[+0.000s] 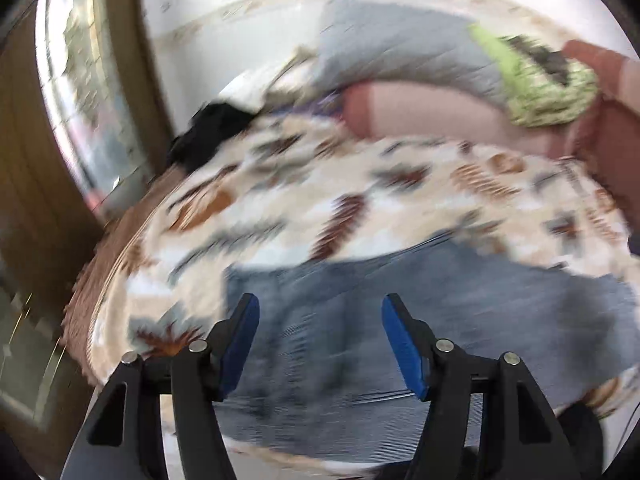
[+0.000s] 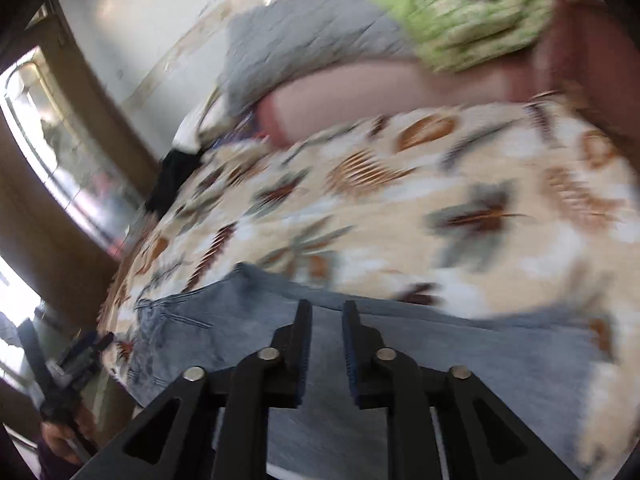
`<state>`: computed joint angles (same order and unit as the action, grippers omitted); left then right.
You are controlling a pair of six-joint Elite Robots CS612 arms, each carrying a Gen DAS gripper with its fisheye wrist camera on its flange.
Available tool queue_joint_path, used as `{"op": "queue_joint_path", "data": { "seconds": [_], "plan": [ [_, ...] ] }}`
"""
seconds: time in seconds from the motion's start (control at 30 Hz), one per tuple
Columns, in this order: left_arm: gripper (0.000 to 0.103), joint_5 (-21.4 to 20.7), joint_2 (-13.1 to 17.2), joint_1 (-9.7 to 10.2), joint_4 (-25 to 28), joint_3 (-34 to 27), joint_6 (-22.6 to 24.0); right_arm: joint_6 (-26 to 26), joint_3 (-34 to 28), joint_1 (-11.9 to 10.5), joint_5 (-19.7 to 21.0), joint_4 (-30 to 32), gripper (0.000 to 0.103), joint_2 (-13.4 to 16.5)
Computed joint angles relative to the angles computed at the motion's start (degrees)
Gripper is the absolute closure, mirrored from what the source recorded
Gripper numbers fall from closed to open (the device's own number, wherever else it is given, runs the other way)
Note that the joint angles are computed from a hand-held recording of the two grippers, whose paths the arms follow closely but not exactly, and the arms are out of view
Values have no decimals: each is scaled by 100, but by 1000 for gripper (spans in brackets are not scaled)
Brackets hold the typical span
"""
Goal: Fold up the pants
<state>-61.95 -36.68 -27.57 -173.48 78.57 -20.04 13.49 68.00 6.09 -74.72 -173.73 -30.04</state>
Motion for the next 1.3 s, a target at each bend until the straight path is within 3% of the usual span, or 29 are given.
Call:
{"op": "queue_joint_path", "data": {
  "seconds": [0.07,0.23,0.47,0.73,1.1,1.3],
  "plan": [
    [28,-145,-24,-125,-124,-103,171,-47,561,-92,-348,-392,62,-303],
    [27,-573,-11,-393,-165,-518,609,119,1799,-447,-536,-1550,62,-942],
    [27,-976,75,-643,107,-904,903,304,2697,-751,-726,-2305,56,-1321],
    [27,-943,52,-702,312,-791,927,496,2725,-851,-437,-2435,56,-1212],
    [27,-330,-48,-533,222,-464,466,-174,2062,-517,166,-1914,56,-901],
    [27,-199,-101,-412,376,-304,127,-411,1736,-329,279,-1616,56,-754]
  ]
}}
